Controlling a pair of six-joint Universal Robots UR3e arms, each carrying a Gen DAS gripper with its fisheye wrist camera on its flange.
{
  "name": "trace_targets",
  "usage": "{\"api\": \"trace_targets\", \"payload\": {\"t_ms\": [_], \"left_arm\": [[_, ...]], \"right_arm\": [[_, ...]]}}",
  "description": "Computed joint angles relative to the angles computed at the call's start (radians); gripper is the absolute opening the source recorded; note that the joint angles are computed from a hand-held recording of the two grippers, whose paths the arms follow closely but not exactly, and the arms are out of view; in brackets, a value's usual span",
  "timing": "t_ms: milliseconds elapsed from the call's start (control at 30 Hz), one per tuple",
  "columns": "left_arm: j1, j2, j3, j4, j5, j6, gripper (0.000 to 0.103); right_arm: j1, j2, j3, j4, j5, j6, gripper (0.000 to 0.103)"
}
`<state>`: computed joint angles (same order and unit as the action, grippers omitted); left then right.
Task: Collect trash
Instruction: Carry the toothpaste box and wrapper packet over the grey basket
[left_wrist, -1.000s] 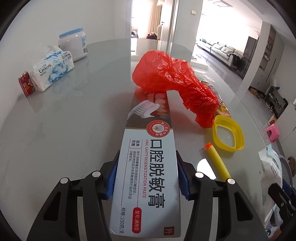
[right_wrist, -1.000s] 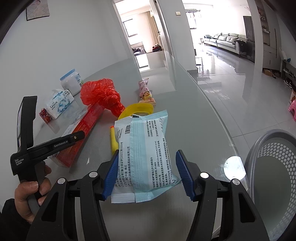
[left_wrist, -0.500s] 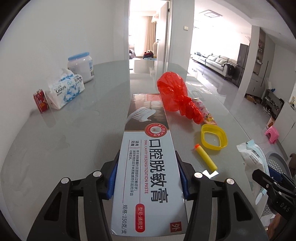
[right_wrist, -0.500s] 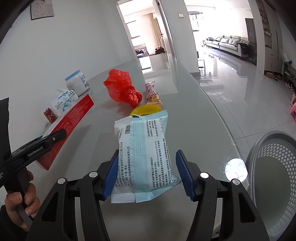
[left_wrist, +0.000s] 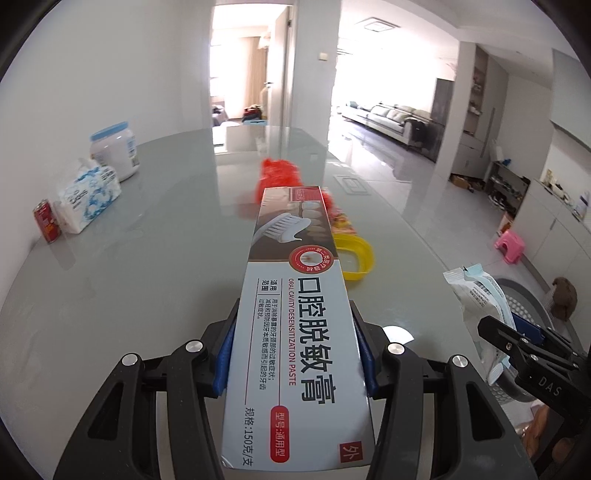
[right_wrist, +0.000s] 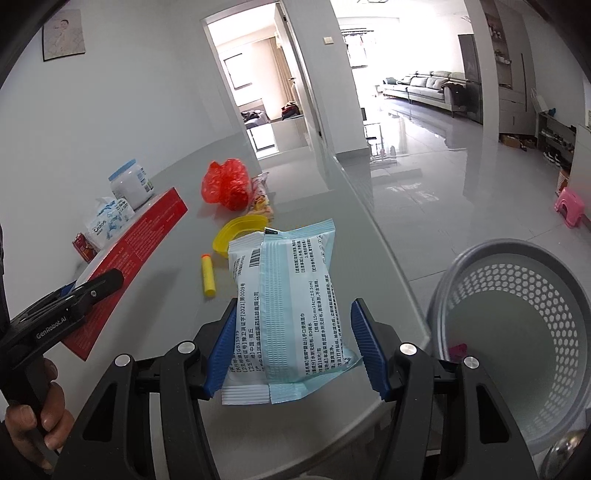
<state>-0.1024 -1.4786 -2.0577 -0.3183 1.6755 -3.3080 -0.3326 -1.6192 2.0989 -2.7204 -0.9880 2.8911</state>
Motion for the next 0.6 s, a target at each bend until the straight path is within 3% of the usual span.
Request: {"api": "trace_targets", "payload": {"t_ms": [367,600], "left_arm": [[-0.253,-0.266,0.294,-0.014,-0.02,0.036,0.051],[-0.366,-0.469,0.525,-0.065,-0.098,0.079,0.051]], "right_arm": [[-0.372,-0.265,0.187,0.126,0.081,-0.122,0.058],[-0.63,-0.366,0.275,0.238,0.082,-0.225,0.058]]}}
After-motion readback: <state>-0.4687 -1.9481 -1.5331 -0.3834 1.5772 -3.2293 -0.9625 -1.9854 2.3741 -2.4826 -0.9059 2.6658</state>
